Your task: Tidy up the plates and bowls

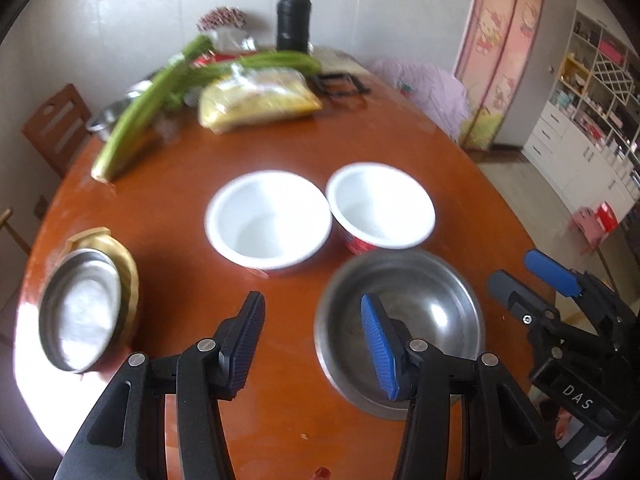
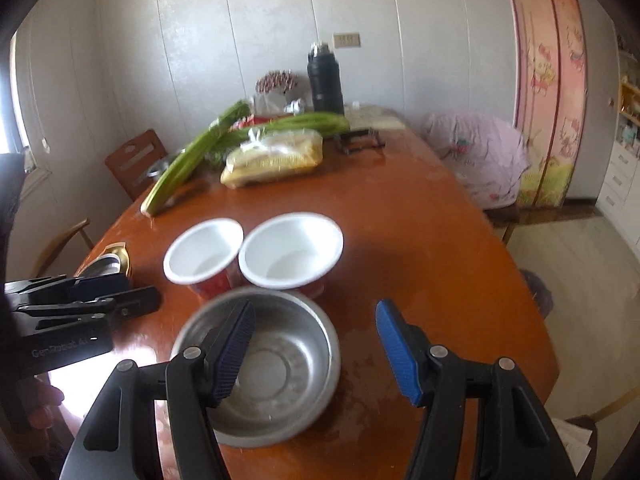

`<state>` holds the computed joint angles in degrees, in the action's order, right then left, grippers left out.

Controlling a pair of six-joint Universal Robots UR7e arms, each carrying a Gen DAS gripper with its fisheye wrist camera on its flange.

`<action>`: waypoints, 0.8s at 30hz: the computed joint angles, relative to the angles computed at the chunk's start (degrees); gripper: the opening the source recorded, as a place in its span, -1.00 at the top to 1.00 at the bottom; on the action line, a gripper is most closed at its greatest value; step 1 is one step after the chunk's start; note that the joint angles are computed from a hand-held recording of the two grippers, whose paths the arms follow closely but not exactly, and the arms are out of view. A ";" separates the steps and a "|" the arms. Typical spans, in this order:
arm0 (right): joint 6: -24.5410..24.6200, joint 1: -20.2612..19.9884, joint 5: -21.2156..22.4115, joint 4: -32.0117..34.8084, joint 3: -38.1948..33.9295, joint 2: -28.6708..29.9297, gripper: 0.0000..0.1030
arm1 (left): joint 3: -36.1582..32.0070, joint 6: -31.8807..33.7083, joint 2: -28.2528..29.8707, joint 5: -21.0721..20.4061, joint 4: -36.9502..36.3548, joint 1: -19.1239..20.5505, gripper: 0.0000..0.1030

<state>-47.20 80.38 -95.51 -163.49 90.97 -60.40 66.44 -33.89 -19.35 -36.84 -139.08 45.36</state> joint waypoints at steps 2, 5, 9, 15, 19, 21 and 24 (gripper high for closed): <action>-0.34 -0.39 -1.10 0.23 -0.51 0.65 -0.21 | -1.24 -0.48 0.99 -0.84 1.15 0.42 0.00; -0.52 -0.75 -1.78 0.69 -0.88 1.26 -0.21 | -2.72 -0.96 2.20 -1.87 2.08 1.13 0.00; -1.20 -1.05 -2.72 1.76 -1.70 2.41 -0.21 | -4.11 -1.11 3.42 -4.11 2.43 2.12 0.00; -2.00 -1.49 -3.06 2.36 -2.20 3.67 -0.21 | -5.98 -2.41 4.95 -3.92 3.56 3.01 0.00; -1.94 -1.96 -2.65 2.60 -2.80 4.51 -0.15 | -7.05 -1.67 5.91 -3.83 2.79 3.47 0.00; -2.35 -2.14 -2.60 1.93 -2.60 4.61 -0.08 | -7.52 -1.16 6.38 -5.00 2.23 3.76 0.00; -2.85 -2.08 -2.67 1.31 -2.45 5.00 0.01 | -8.22 -1.08 7.06 -5.52 2.52 3.96 0.00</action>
